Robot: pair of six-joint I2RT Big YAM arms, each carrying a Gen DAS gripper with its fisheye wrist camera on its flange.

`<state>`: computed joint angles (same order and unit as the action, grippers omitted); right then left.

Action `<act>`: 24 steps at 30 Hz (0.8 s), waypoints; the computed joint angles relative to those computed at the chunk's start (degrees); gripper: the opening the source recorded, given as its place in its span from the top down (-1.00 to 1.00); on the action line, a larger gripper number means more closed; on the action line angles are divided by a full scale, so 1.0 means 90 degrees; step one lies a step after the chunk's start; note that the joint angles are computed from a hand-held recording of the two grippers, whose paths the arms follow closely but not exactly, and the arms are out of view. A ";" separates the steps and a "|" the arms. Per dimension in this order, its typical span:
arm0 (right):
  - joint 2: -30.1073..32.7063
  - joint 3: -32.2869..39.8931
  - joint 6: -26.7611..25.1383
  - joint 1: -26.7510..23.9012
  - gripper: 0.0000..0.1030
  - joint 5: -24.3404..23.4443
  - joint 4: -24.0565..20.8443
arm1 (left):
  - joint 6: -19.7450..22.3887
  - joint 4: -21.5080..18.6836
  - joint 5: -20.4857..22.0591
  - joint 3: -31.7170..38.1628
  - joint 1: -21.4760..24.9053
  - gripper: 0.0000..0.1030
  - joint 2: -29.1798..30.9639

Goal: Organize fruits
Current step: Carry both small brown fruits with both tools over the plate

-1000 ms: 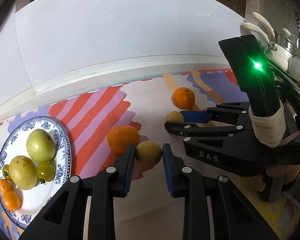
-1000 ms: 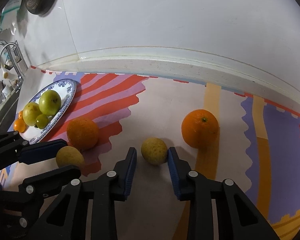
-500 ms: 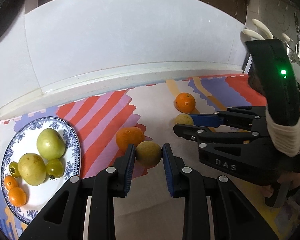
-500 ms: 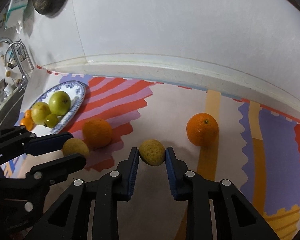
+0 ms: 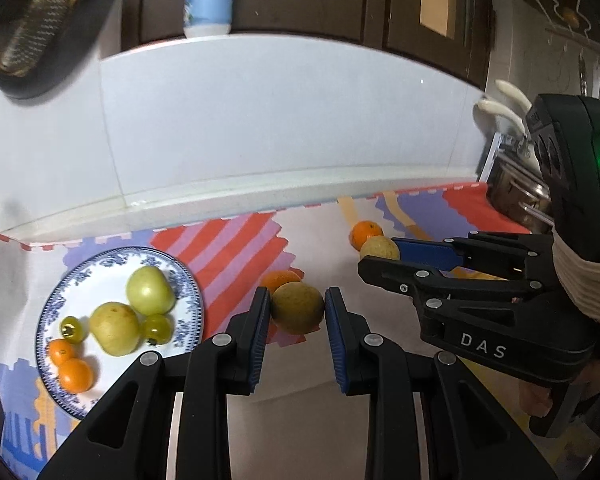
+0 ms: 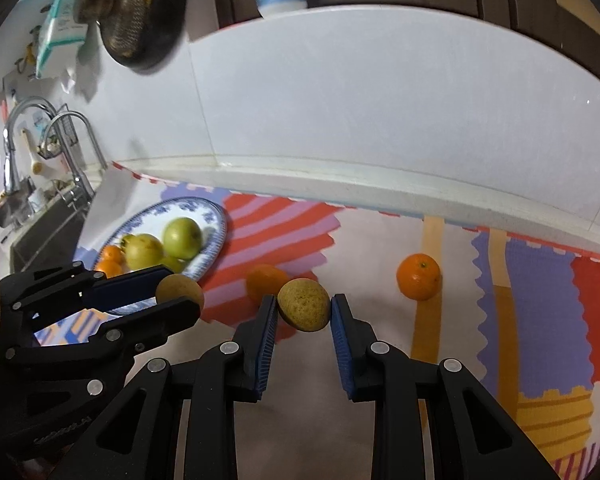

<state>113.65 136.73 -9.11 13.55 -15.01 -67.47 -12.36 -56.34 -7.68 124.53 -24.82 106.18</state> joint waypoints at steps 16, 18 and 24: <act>-0.0128 0.0333 -0.0024 0.0544 0.45 -0.0213 0.0257 | -0.0100 0.0506 -0.0704 -0.1048 0.0287 0.45 -0.1073; 0.0001 0.0569 -0.0044 0.0637 0.45 -0.0261 0.0194 | -0.0120 0.0551 -0.0828 -0.1139 0.0352 0.45 -0.1167; 0.0661 0.1715 -0.0061 0.0864 0.45 -0.0355 -0.0274 | -0.0198 0.0594 -0.1093 -0.1336 0.0578 0.45 -0.1336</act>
